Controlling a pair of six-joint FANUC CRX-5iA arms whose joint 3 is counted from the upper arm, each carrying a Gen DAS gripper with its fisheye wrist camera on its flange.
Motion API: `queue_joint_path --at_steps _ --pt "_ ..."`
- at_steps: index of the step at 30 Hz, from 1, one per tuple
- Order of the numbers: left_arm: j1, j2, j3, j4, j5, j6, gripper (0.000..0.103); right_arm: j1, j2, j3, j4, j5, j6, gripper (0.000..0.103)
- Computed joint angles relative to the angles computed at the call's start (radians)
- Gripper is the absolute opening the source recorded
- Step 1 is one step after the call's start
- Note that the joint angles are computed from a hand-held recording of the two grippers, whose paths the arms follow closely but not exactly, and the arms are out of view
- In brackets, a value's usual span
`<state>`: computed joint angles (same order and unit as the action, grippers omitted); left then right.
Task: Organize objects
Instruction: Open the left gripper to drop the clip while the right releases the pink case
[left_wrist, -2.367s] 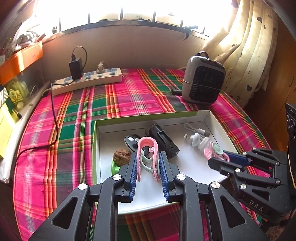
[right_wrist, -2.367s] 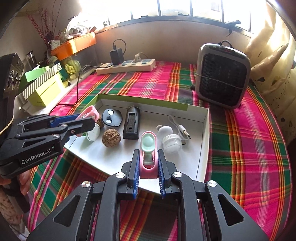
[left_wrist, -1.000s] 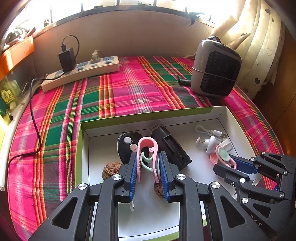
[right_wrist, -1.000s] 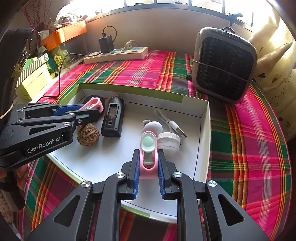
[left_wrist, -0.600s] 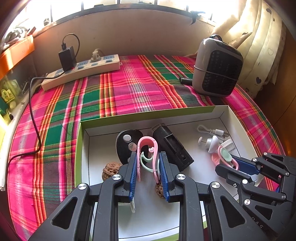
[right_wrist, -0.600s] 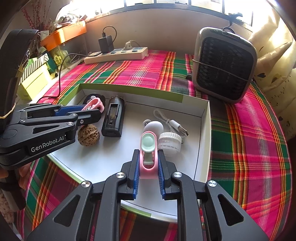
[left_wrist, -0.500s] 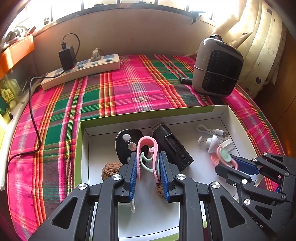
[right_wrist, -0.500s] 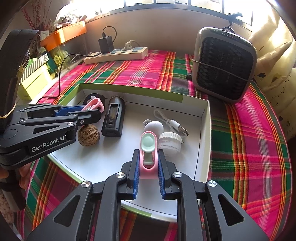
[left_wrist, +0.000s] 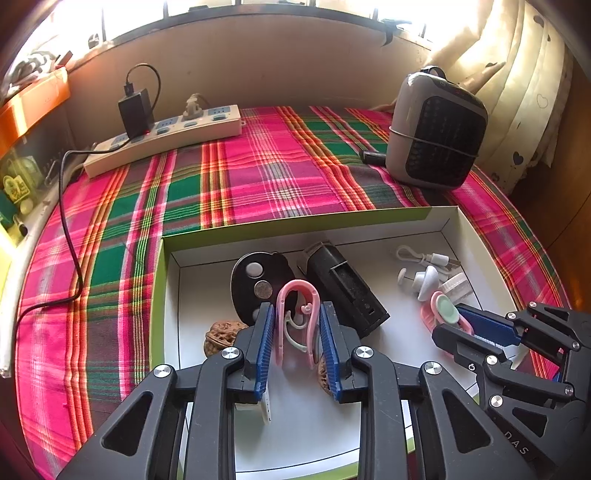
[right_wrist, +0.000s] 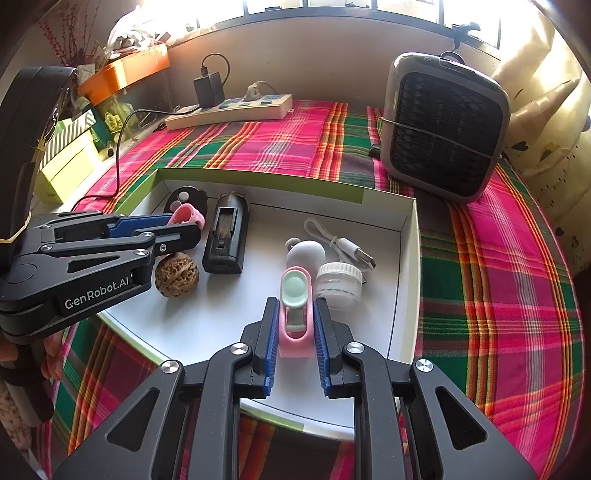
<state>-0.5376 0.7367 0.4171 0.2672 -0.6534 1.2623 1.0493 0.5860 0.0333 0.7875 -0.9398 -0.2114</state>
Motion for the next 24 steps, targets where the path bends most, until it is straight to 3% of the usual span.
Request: queue_joint_path --at_steps 4,8,16,21,24 --pt "0.0 -0.003 -0.003 -0.005 -0.002 0.008 0.027 0.0 -0.001 -0.002 0.0 0.0 -0.001 0.022" --pt "0.0 -0.007 -0.008 -0.004 0.003 0.002 0.028 0.001 -0.003 -0.005 0.0 0.003 -0.011 0.031" --pt "-0.003 -0.049 -0.068 -0.01 0.062 -0.001 0.031 0.009 -0.005 -0.009 0.014 -0.008 -0.026 0.039" --pt "-0.009 -0.081 -0.107 -0.038 0.101 0.021 0.031 0.016 -0.007 -0.009 0.029 -0.02 -0.047 0.04" --pt "-0.006 -0.101 -0.147 0.007 0.122 -0.014 0.031 0.024 -0.005 -0.004 0.034 -0.039 -0.056 0.04"
